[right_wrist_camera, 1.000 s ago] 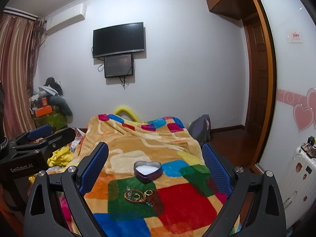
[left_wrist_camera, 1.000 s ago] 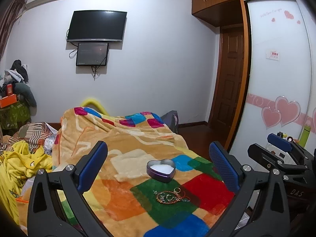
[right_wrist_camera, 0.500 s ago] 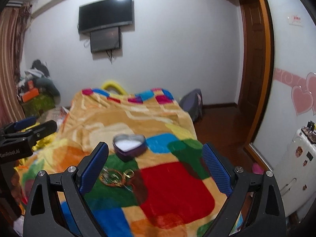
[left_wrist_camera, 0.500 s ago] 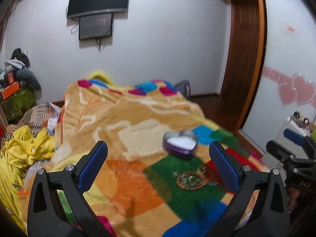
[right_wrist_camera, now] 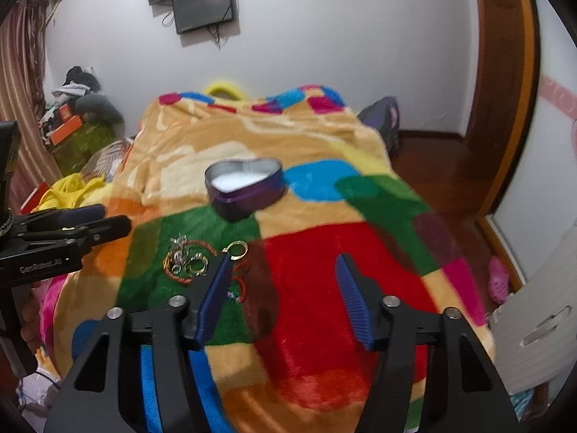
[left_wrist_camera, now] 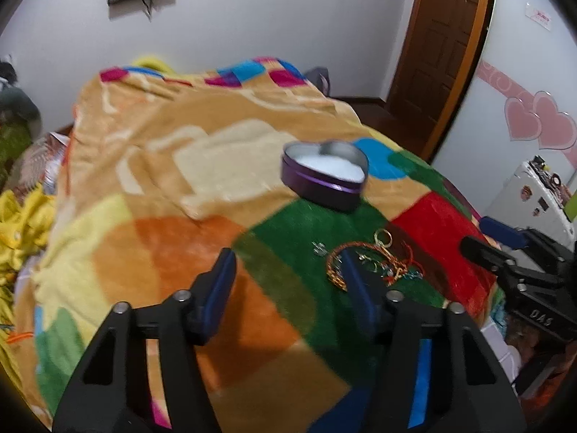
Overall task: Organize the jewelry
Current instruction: 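Grasp the red string keychain with the right tool while the left tool grasps a silver earring, then carry both held pieces over the purple heart tin with both tools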
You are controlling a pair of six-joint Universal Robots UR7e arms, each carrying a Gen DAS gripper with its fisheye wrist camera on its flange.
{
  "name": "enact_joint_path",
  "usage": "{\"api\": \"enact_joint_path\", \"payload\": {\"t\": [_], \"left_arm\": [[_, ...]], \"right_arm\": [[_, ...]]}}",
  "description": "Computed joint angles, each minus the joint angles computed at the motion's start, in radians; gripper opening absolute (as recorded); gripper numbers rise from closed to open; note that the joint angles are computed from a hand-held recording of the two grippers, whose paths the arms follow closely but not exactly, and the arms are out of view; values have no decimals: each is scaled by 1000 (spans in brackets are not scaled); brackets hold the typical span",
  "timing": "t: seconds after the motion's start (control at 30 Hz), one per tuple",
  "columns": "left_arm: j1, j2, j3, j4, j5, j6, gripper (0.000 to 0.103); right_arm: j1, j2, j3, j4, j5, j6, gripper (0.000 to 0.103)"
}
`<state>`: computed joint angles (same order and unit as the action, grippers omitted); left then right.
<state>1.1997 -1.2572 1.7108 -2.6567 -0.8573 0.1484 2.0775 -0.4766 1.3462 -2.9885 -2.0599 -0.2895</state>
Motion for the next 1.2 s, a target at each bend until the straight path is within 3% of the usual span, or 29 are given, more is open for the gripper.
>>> {"api": "enact_joint_path", "payload": {"t": [0.2, 0.53, 0.63, 0.87, 1.0, 1.2], "left_arm": [[20, 22, -32, 88, -82, -34, 43], [19, 59, -56, 103, -106, 17, 40], [24, 70, -67, 111, -113, 21, 33], [33, 87, -81, 110, -121, 17, 20], [27, 84, -66, 72, -115, 40, 20], [15, 69, -52, 42, -106, 50, 20]], "right_arm": [[-16, 10, -21, 87, 58, 14, 42], [-28, 34, -58, 189, 100, 1, 28], [-27, 39, -66, 205, 108, -8, 24], [-26, 51, -70, 196, 102, -36, 14], [-25, 53, -72, 195, 102, -32, 7], [-21, 45, -68, 178, 94, -18, 7]]}}
